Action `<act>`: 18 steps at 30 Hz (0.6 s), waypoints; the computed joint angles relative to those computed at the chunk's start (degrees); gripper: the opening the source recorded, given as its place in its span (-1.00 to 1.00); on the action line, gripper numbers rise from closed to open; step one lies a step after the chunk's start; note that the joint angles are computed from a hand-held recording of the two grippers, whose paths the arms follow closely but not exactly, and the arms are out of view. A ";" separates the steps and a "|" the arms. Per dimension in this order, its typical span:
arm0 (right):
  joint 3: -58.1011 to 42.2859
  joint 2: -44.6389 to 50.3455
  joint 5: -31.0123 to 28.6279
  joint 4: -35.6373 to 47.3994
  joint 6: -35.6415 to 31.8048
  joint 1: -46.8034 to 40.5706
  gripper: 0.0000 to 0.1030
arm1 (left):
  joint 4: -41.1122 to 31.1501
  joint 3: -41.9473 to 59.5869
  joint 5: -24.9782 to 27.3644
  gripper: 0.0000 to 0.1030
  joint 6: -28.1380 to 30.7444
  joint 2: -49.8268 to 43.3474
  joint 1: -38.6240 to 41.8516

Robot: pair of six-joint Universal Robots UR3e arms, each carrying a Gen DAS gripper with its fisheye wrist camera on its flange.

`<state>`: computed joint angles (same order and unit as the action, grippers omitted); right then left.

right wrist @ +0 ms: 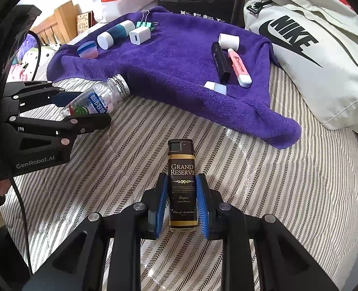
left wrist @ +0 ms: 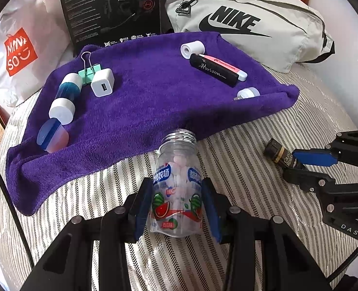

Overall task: Organize rigid objects
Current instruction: 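Carry the candy bottle and Grand Reserve bottle with both grippers onto the towel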

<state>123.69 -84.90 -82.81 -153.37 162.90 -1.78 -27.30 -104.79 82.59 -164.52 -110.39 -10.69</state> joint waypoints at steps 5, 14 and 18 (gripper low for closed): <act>-2.49 -0.65 0.16 5.66 0.02 0.34 -0.55 | -2.89 -0.71 -3.02 -0.24 0.50 2.02 2.29; -1.84 -7.16 2.90 10.32 -0.32 -1.72 -0.55 | -5.87 -4.03 -5.57 -0.24 1.91 9.24 7.24; -3.52 -8.44 3.84 12.04 -0.51 -2.13 -0.55 | -7.83 -3.44 -5.38 -0.24 2.39 11.21 8.41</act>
<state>120.17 -93.34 -78.97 -141.33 162.38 -3.91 -35.13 -108.24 77.22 -162.13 -99.18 -2.28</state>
